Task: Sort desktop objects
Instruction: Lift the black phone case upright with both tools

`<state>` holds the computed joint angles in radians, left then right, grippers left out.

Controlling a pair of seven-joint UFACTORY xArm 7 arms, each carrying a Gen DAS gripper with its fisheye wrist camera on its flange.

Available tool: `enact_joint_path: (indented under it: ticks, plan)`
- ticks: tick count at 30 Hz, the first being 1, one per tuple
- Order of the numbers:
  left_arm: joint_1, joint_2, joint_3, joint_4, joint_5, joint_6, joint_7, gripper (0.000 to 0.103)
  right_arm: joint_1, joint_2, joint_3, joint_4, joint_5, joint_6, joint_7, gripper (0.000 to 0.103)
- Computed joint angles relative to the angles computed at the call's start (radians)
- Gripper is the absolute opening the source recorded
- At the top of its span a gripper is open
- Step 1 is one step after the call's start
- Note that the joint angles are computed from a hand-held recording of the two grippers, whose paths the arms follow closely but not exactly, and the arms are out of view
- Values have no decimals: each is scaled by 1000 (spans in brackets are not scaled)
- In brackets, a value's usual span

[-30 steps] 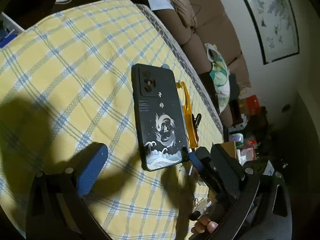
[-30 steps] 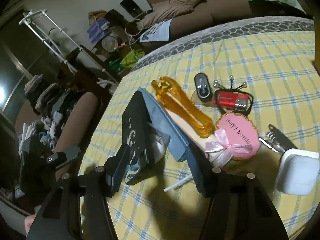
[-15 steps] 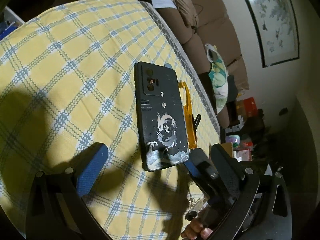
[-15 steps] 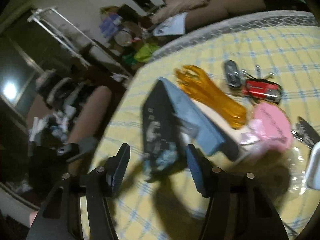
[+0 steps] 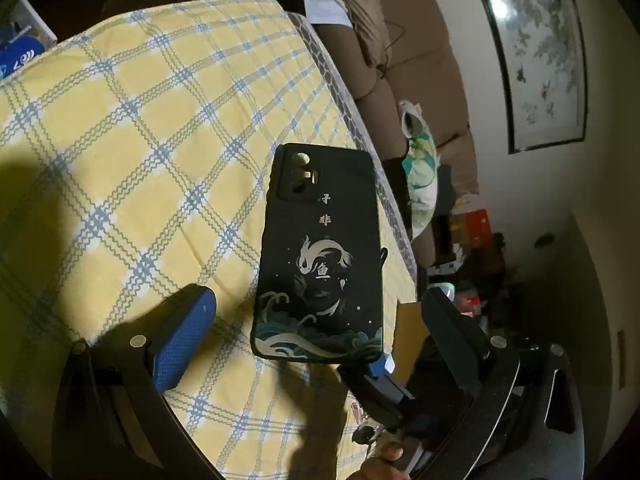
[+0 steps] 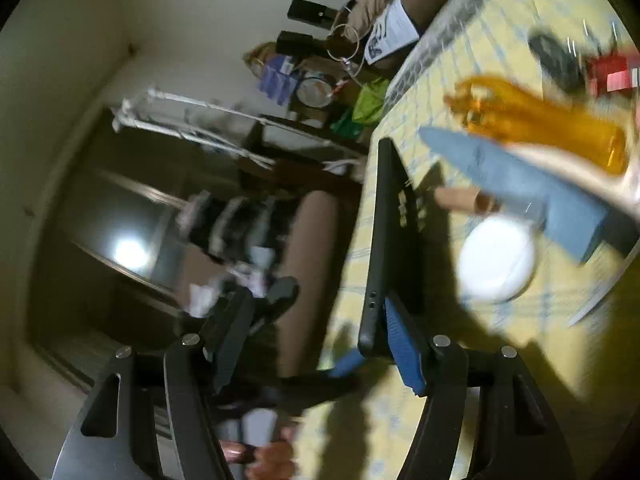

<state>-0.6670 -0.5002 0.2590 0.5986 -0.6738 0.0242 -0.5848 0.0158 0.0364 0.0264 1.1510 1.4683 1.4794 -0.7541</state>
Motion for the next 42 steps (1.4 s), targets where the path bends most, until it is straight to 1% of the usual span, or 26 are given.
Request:
enact_joint_path:
  ticks: [2, 4, 7, 8, 10, 11, 12, 13, 14, 15, 16, 18, 20, 22, 23, 25, 26, 27, 29, 32, 33, 34, 35, 36, 37, 42]
  plan:
    - [-27, -5, 23, 1, -11, -2, 13, 103, -9, 25, -2, -6, 59, 71, 9, 68]
    - [-56, -11, 49, -3, -26, -17, 27, 103, -19, 60, 5, 5, 92, 151, 31, 72]
    - [-78, -15, 72, -5, -23, -23, 33, 103, -22, 58, 12, 11, 62, 121, 37, 74]
    - [-71, -11, 70, 1, -14, -10, 33, 103, -24, 65, 13, 11, 58, 123, 46, 74]
    - [-19, 3, 30, 15, 11, 40, 25, 98, -33, 84, 15, 14, 63, 136, 79, 75]
    - [44, 13, -20, 23, 36, 79, -1, 95, -37, 92, 16, 12, 65, 138, 96, 75]
    - [93, 19, -60, 26, 52, 103, -22, 82, -40, 90, 16, 7, 57, 119, 106, 76]
    - [100, 18, -67, 23, 42, 106, -17, 61, -43, 87, 15, 4, 48, 108, 106, 76]
    - [74, 16, -46, 17, 9, 97, 8, 49, -44, 86, 16, 5, 38, 96, 103, 76]
    - [28, 11, -9, 10, -38, 81, 46, 24, -43, 83, 16, 12, 23, 76, 102, 76]
    - [13, 7, 3, 3, -65, 73, 62, 9, -41, 78, 16, 22, 2, 54, 101, 76]
    - [55, -2, -30, -14, -73, 69, 43, 9, -36, 58, 16, 33, -40, 10, 92, 76]
    - [22, -19, -6, -28, -105, 34, 66, 9, -29, 38, 14, 35, -70, -41, 94, 76]
    - [27, -23, -12, -29, -96, 27, 63, 9, -22, 26, 13, 32, -89, -68, 95, 76]
    - [10, -31, -1, -29, -99, 12, 71, 10, -17, 28, 14, 42, -118, -80, 104, 75]
    - [-93, -46, 74, -27, -125, -44, 101, 10, -10, 23, 15, 46, -151, -80, 107, 75]
    - [-177, -63, 132, -26, -136, -89, 121, 10, -6, 19, 16, 47, -165, -86, 112, 75]
    - [-219, -71, 159, -22, -128, -109, 122, 10, -1, 16, 17, 45, -168, -89, 118, 77]
    - [-226, -73, 157, -1, -84, -96, 118, 10, 1, 18, 16, 36, -142, -79, 136, 77]
    - [-271, -75, 181, 26, -34, -83, 110, 9, -3, 14, 9, 25, -97, -66, 158, 76]
    - [-272, -72, 183, 34, -17, -72, 103, 9, -9, 9, 3, 18, -77, -60, 157, 70]
    - [-275, -63, 184, 48, -4, -58, 96, 9, -16, 0, -4, 12, -64, -57, 156, 59]
    - [-297, -60, 196, 59, -1, -58, 98, 9, -23, -16, -12, 5, -49, -61, 152, 52]
    - [-360, -67, 237, 67, -8, -85, 117, 10, -27, -27, -18, 7, -45, -67, 158, 40]
    - [-391, -71, 259, 73, -2, -96, 117, 10, -33, -43, -27, 7, -46, -72, 166, 32]
    - [-586, -46, 360, 161, 53, -129, 124, 10, -72, -100, -85, 22, -61, -7, 202, 29]
